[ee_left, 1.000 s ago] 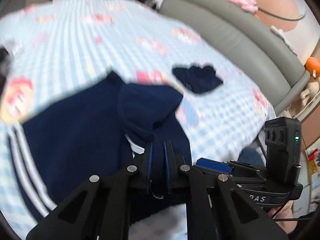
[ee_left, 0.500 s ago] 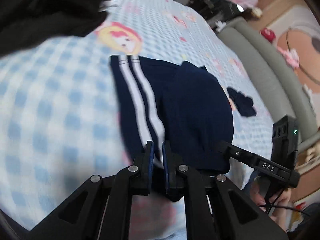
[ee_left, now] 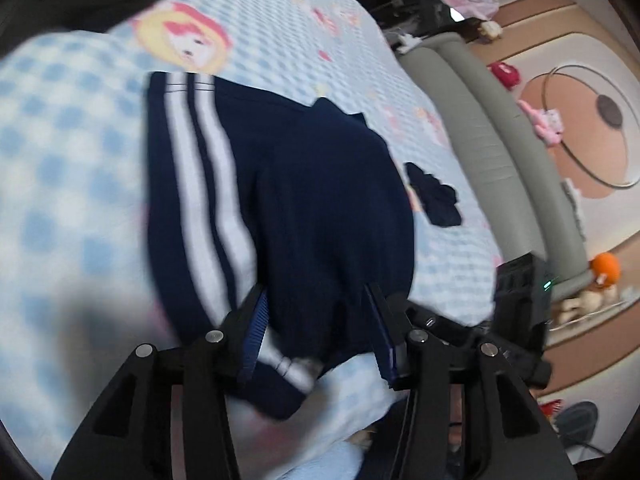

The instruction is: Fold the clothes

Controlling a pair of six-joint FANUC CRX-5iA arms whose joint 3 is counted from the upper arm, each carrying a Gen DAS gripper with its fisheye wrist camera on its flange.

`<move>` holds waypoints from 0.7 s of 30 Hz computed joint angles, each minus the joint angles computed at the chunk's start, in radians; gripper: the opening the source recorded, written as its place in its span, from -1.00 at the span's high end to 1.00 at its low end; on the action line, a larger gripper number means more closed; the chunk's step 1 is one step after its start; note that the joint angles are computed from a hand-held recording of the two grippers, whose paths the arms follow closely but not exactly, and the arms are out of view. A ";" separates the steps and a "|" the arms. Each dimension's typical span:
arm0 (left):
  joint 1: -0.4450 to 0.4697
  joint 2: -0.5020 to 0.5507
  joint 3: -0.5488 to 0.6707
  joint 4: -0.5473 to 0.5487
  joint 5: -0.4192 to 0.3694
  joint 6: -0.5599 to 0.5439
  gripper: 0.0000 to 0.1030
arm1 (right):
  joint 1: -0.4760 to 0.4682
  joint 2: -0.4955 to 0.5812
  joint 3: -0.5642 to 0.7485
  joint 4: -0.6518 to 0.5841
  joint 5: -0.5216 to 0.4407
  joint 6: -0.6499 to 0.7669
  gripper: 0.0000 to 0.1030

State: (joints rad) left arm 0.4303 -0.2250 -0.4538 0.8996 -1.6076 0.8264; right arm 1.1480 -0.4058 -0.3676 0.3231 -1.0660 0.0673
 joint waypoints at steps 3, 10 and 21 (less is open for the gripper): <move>-0.045 -0.045 0.020 -0.077 0.112 0.012 0.81 | 0.004 -0.013 -0.013 0.010 0.009 -0.017 -0.15; 0.053 -0.205 -0.017 0.016 0.149 -0.046 0.83 | 0.005 -0.028 -0.042 0.054 0.077 -0.047 -0.29; 0.085 -0.175 -0.026 -0.174 0.151 0.158 0.42 | -0.053 0.079 0.040 -0.070 0.060 0.163 -0.41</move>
